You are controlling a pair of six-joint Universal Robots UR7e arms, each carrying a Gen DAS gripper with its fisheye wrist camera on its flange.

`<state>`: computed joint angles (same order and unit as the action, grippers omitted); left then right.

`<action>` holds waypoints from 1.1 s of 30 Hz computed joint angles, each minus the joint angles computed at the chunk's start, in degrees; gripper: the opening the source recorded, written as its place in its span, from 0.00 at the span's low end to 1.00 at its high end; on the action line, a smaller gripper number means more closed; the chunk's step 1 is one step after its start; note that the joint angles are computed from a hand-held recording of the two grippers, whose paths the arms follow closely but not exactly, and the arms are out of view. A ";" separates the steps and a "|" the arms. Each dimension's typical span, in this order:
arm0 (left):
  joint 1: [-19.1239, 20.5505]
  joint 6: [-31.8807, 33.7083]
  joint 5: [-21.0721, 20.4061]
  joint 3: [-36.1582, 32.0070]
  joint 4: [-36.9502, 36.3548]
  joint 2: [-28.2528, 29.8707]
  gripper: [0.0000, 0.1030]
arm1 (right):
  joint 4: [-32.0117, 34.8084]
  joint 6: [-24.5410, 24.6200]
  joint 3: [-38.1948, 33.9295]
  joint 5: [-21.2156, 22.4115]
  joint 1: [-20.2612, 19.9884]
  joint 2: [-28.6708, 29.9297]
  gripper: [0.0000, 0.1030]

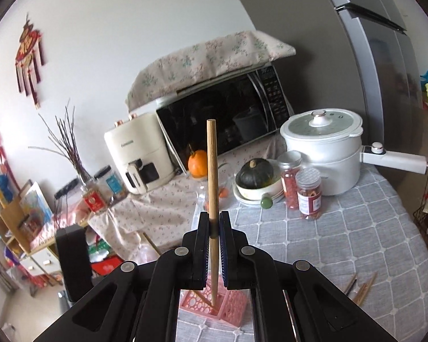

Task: Organize utensils
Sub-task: 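Carry both chopsticks over the pink basket, lower them in and open both grippers, then grasp a black chopstick from the pile with the left gripper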

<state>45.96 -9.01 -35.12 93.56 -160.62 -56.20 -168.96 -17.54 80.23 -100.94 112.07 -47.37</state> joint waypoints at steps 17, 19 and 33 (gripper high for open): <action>-0.62 -8.20 2.61 0.61 -0.40 -1.98 0.68 | 6.72 3.30 -4.28 0.23 -1.49 3.45 0.38; -1.07 -10.38 3.24 0.80 1.41 -2.47 0.77 | 5.43 2.25 -2.92 0.54 -1.56 1.87 0.49; -4.81 -19.35 -0.76 1.61 18.67 -3.76 0.92 | 3.69 -2.10 4.03 -6.95 -4.07 -7.80 0.83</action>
<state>41.15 -28.36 -35.88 95.17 -141.96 -59.96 -165.26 -19.64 84.27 -107.89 108.00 -55.17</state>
